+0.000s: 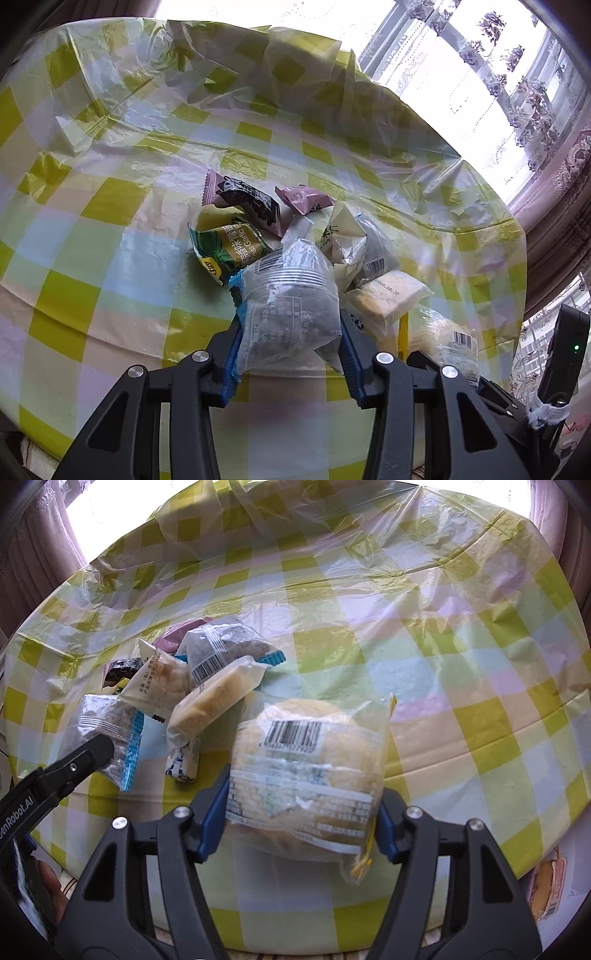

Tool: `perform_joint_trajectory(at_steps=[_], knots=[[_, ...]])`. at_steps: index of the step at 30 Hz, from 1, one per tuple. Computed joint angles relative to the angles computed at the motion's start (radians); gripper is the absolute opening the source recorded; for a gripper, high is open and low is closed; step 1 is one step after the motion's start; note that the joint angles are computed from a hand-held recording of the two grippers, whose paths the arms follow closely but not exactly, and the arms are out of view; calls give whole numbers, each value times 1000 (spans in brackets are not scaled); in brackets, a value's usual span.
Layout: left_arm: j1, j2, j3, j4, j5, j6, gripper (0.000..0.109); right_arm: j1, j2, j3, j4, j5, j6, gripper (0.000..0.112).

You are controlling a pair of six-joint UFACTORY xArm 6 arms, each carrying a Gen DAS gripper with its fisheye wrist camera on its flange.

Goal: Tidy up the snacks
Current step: 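Carry both bags over the purple-rimmed box and open both tools to release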

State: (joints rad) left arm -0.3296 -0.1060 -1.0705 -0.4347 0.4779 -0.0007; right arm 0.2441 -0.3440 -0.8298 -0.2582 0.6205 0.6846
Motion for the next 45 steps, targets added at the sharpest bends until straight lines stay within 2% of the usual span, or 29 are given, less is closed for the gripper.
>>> perform_joint_trajectory(at_steps=[11, 17, 22, 27, 35, 38, 45], knots=[[-40, -81, 45, 236, -22, -222, 46, -21, -158, 101, 15, 6, -15, 69], [-70, -118, 53, 337, -22, -304, 46, -52, -255, 162, 82, 8, -68, 69], [-131, -112, 23, 240, 17, -210, 46, -88, -336, 204, 127, 33, -114, 69], [-213, -81, -21, 117, 63, -76, 46, -161, -427, 239, 173, 86, -166, 69], [-325, 20, -158, -52, 212, 121, 46, -353, -557, 281, 212, 191, -291, 69], [-354, 69, -218, -142, 298, 204, 46, -449, -593, 301, 236, 220, -344, 69], [-434, 157, -314, -154, 404, 263, 46, -655, -646, 330, 294, 273, -463, 69]])
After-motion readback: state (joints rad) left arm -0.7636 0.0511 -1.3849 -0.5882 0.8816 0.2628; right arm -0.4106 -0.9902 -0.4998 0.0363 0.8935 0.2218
